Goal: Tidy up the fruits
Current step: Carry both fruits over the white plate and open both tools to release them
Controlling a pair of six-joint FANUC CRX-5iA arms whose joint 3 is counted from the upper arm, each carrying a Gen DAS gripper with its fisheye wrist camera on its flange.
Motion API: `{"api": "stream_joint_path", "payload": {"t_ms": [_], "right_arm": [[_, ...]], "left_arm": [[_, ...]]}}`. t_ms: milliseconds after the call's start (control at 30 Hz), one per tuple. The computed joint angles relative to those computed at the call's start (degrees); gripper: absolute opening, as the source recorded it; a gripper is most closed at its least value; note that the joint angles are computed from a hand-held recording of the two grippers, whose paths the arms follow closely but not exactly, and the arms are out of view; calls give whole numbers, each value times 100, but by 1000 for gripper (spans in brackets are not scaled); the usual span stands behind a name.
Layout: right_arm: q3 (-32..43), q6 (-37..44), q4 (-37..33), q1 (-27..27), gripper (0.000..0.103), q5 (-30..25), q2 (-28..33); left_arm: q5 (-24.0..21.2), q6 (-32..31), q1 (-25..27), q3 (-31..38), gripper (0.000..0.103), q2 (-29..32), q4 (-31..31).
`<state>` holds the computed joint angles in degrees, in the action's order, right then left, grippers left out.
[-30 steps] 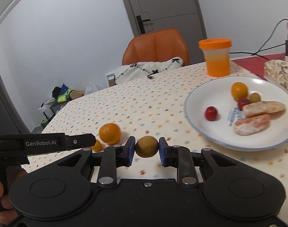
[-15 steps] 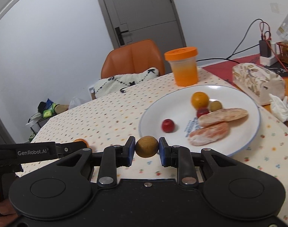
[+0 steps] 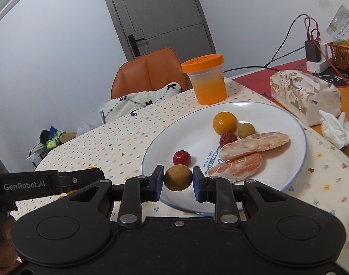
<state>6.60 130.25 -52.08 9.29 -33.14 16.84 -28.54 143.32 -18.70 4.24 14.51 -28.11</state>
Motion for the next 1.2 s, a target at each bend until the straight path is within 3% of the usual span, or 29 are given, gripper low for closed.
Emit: {"api": "stream_joint_path", "payload": {"t_ms": [133, 833, 933, 1200], "right_arm": [[30, 142, -94, -46, 45, -25, 38], [-113, 2, 78, -418, 46, -24, -113], [-118, 5, 72, -441, 46, -45, -136], [-197, 171, -48, -532, 51, -47, -248]], "left_arm": [[-7, -113, 8, 113, 22, 100, 82], [-13, -823, -130, 802, 23, 676, 555], [-206, -444, -222, 939, 29, 695, 183], [-535, 276, -335, 865, 68, 461, -442]]}}
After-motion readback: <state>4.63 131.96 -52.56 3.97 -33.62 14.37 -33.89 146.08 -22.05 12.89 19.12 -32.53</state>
